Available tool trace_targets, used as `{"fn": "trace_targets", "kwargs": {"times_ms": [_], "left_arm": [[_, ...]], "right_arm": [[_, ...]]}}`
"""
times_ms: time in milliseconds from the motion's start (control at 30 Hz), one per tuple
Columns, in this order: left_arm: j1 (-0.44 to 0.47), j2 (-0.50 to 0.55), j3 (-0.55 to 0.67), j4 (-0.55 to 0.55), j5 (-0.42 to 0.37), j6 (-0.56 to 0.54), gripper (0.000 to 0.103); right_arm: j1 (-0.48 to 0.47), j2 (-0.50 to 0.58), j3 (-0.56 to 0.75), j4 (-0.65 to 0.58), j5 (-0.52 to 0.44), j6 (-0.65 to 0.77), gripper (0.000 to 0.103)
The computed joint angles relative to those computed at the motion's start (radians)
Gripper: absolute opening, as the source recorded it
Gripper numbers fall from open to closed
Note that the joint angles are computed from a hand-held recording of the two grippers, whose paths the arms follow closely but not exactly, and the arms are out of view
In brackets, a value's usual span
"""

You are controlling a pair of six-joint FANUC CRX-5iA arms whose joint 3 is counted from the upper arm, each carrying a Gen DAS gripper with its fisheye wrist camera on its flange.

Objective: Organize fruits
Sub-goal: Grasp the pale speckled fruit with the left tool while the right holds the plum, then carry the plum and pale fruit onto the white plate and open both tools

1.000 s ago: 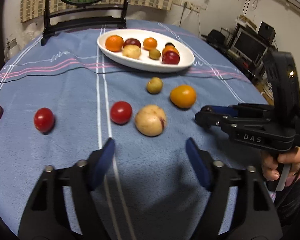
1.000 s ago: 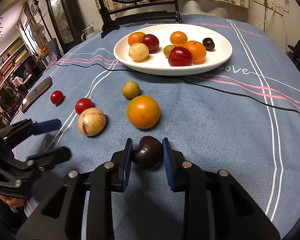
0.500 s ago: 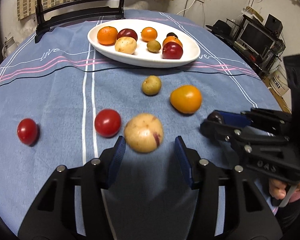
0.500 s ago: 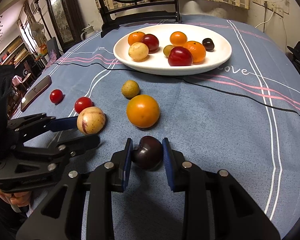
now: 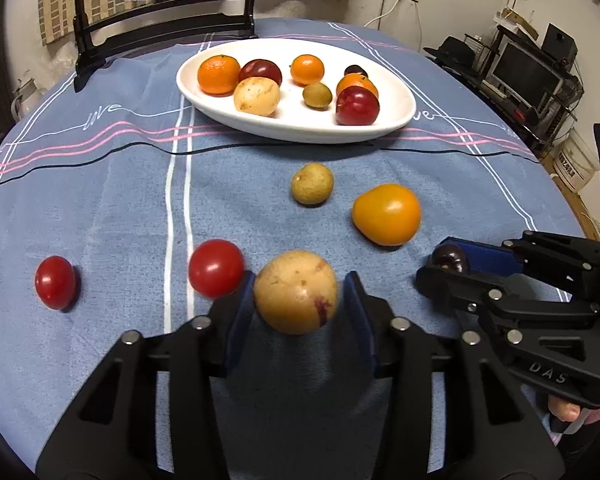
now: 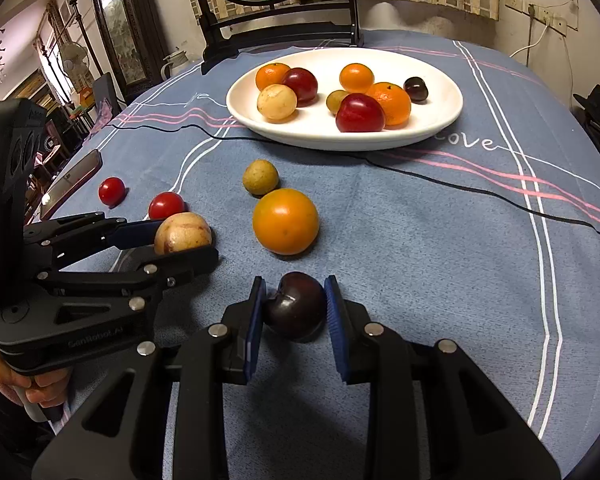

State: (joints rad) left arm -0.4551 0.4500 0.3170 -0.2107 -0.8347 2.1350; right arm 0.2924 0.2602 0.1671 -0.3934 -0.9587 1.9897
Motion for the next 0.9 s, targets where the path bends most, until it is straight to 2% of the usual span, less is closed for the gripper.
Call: {"fn": "trace_targets", "kwargs": {"times_ms": [333,500,633,700,767,900], "left_arm": [[0.023,-0.033,-0.071,0.064,0.085,-0.016,0.041],[0.023,-0.060,-0.109,0.059,0.138,-0.009,0.041],[0.023,-0.087,-0.143,0.060,0.178,-0.011,0.040],[0.036,-0.115,-0.183,0.089,0.222,-0.032,0.040],[0.048,-0.136,-0.208,0.113,0.249,-0.049,0.040],[0.089,-0.167,-0.221,0.165,0.270,-0.121,0.040]], "right_arm": [[-0.014,0.013,0.022,-0.026,-0.024,0.000,0.030],[-0.038,-0.004,0.019,-0.101,-0.015,0.056,0.030],[-0.078,-0.004,0.047,-0.217,-0.061,0.139,0.030],[-0.108,0.005,0.074,-0.295,-0.103,0.166,0.030],[-0.134,0.026,0.112,-0.356,-0.148,0.161,0.030],[-0.128,0.048,0.162,-0.362,-0.110,0.115,0.030]]}}
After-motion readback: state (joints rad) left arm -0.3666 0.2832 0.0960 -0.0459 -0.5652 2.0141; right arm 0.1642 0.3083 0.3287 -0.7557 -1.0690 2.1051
